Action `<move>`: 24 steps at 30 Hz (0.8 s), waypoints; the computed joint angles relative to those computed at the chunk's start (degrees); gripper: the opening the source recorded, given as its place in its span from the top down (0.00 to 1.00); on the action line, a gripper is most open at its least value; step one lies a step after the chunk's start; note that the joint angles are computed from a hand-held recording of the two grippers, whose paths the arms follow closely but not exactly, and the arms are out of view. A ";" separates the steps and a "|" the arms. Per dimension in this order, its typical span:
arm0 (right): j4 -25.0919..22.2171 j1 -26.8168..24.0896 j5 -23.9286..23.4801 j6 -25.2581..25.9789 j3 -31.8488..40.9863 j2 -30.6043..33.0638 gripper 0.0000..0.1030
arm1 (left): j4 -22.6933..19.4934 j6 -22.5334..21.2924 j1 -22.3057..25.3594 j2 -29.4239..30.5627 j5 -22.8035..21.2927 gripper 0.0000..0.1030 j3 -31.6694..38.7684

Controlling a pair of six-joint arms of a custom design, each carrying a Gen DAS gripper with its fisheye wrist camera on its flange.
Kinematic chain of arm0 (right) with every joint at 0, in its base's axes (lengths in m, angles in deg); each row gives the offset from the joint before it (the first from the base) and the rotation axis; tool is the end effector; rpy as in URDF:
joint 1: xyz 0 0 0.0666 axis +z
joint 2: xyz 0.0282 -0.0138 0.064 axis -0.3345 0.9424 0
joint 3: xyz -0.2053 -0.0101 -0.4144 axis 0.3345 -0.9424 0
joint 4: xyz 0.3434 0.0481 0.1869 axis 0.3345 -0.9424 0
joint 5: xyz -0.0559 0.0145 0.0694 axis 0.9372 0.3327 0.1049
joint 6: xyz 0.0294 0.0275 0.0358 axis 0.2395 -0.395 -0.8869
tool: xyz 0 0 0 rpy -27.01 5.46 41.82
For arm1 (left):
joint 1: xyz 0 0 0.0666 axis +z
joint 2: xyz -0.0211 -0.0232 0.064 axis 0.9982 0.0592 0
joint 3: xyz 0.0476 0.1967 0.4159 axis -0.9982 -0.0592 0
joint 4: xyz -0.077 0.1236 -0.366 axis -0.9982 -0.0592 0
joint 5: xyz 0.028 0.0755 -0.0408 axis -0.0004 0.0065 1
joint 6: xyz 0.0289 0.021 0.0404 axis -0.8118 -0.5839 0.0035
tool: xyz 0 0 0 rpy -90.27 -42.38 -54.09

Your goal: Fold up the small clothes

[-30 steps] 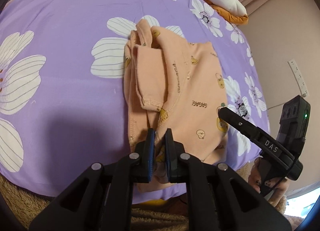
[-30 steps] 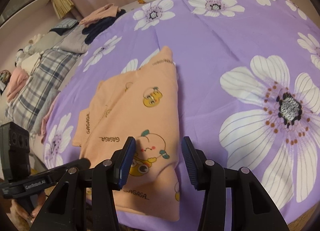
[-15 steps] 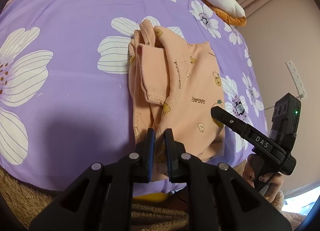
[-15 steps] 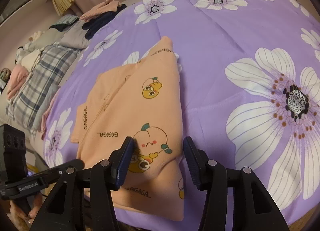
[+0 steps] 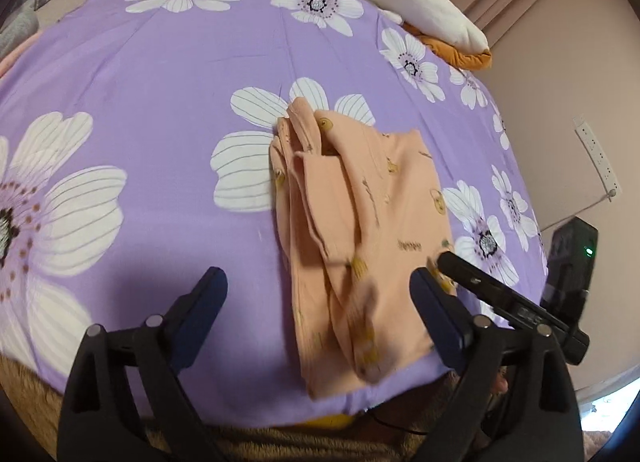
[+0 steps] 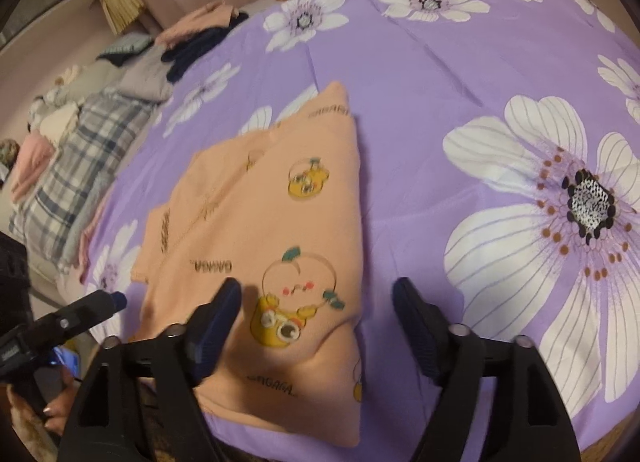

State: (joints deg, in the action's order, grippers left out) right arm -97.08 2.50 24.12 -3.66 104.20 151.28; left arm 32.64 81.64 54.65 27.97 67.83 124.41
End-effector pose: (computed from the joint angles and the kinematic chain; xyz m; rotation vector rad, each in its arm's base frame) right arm 0.4043 0.1650 0.3854 0.1200 2.4597 0.4575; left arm 0.4149 -0.2667 0.4183 0.0427 2.5706 -0.6916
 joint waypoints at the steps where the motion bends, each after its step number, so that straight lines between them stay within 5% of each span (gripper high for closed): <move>1: 1.31 -0.66 -1.40 -0.06 -0.30 0.03 0.21 | 0.00 -0.14 0.17 0.78 0.44 0.10 0.44; 7: 6.08 -3.28 -11.10 -2.36 -0.71 3.31 0.21 | 0.78 -1.16 0.76 6.59 5.78 0.14 2.87; 9: 8.31 -3.07 -11.88 -2.27 -0.90 3.69 0.22 | 2.71 -1.42 0.42 7.17 5.95 0.26 2.85; 11: 10.33 -3.25 -15.30 -2.85 -0.97 4.47 0.27 | 3.83 -0.97 0.42 7.99 8.83 0.50 3.17; 16: 9.63 -2.43 -12.82 -3.83 0.78 5.71 0.68 | 1.65 -0.78 -0.73 8.69 7.07 0.65 5.87; 24: 9.94 -1.76 -8.57 2.43 4.54 2.42 0.73 | 5.03 -6.22 -3.29 7.75 0.67 0.66 10.74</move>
State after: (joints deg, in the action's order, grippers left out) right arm -87.13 0.75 15.55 -1.23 108.74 153.71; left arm 37.66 75.42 51.37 35.73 68.50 135.15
